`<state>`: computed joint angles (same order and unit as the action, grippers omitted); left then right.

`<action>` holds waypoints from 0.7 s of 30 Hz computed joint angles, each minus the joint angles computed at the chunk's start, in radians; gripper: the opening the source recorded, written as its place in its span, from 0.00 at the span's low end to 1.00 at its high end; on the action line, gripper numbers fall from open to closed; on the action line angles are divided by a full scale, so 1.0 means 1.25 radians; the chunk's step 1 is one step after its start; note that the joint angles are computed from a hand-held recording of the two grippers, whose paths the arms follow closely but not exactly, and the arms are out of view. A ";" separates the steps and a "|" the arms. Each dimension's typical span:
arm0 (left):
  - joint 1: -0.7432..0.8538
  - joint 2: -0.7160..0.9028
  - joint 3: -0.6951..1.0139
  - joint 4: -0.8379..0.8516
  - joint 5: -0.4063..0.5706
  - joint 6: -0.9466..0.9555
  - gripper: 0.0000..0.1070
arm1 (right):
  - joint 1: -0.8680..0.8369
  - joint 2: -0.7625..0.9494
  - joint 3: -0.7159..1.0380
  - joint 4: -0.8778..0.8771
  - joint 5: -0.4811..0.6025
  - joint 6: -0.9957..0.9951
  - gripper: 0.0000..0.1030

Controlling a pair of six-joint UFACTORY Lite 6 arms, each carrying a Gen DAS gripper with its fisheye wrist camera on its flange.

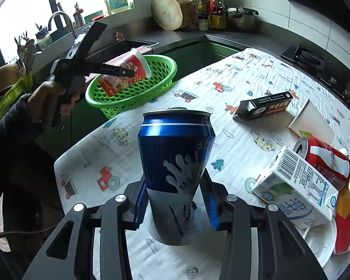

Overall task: Collect trash
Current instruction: 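Carry the red snack cup into the green basket and release it, then carry the blue milk can to the green basket and release it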

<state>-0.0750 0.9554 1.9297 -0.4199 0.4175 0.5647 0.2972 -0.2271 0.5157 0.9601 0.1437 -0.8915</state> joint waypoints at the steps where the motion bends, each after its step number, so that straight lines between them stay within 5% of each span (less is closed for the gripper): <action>1: 0.001 0.030 0.039 0.024 0.017 -0.025 0.68 | 0.001 0.012 0.011 0.032 0.002 -0.032 0.40; 10: 0.014 0.188 0.249 0.094 0.104 -0.118 0.70 | 0.030 0.135 0.134 0.278 0.002 -0.253 0.39; 21: 0.047 0.163 0.213 -0.005 0.081 -0.038 0.75 | 0.074 0.266 0.285 0.368 -0.003 -0.320 0.39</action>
